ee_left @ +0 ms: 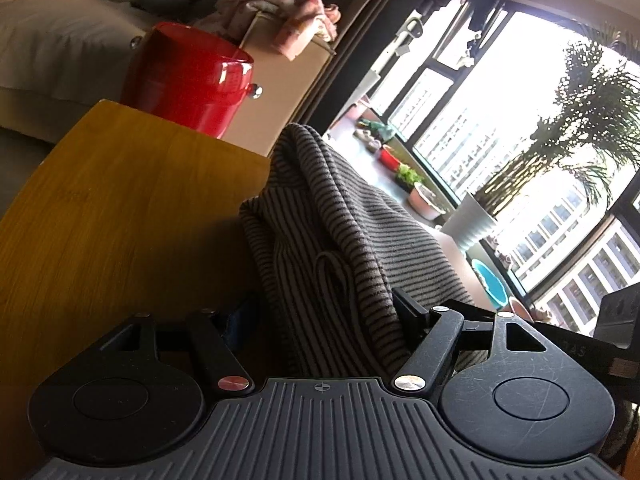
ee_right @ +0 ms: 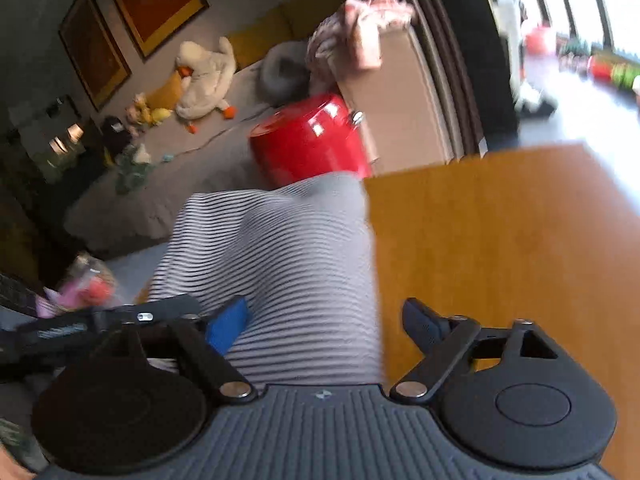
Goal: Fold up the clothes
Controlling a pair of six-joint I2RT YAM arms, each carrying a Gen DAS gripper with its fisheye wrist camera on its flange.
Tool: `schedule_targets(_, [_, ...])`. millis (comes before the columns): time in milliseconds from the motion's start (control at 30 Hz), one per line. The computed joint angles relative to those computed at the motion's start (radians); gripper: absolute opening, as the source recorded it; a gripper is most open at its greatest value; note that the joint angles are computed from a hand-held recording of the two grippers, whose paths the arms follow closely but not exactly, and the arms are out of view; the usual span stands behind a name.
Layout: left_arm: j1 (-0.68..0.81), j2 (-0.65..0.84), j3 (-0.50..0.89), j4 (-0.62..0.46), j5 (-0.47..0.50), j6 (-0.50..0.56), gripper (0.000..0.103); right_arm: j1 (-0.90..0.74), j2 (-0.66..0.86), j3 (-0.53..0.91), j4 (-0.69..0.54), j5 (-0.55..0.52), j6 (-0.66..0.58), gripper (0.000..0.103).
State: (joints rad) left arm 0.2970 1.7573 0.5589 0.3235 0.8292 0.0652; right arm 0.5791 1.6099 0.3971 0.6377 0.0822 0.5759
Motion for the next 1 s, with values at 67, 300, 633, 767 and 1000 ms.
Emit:
schedule_targets(67, [0.002,0.000,0.001,-0.003,-0.002,-0.002,0.078,0.040,-0.020,0.045,-0.072,0.062,-0.053,0.064])
schedule_targets(300, [-0.003,0.002,0.009,-0.002,-0.022,-0.006,0.080,0.106,0.007,0.141,-0.199,0.189,-0.121,0.065])
schedule_targets(633, [-0.017,-0.032,-0.014,0.006,-0.065,-0.027,0.082,0.115,-0.004,0.118,-0.169,0.201,-0.146,0.067])
schedule_targets(767, [-0.008,-0.101,-0.055,0.001,-0.070,-0.029,0.076,0.118,-0.043,0.057,-0.131,0.191,-0.128,0.081])
schedule_targets(1000, [0.008,-0.196,-0.107,-0.059,-0.028,0.026,0.058,0.124,-0.093,-0.069,-0.045,0.125,-0.066,0.073])
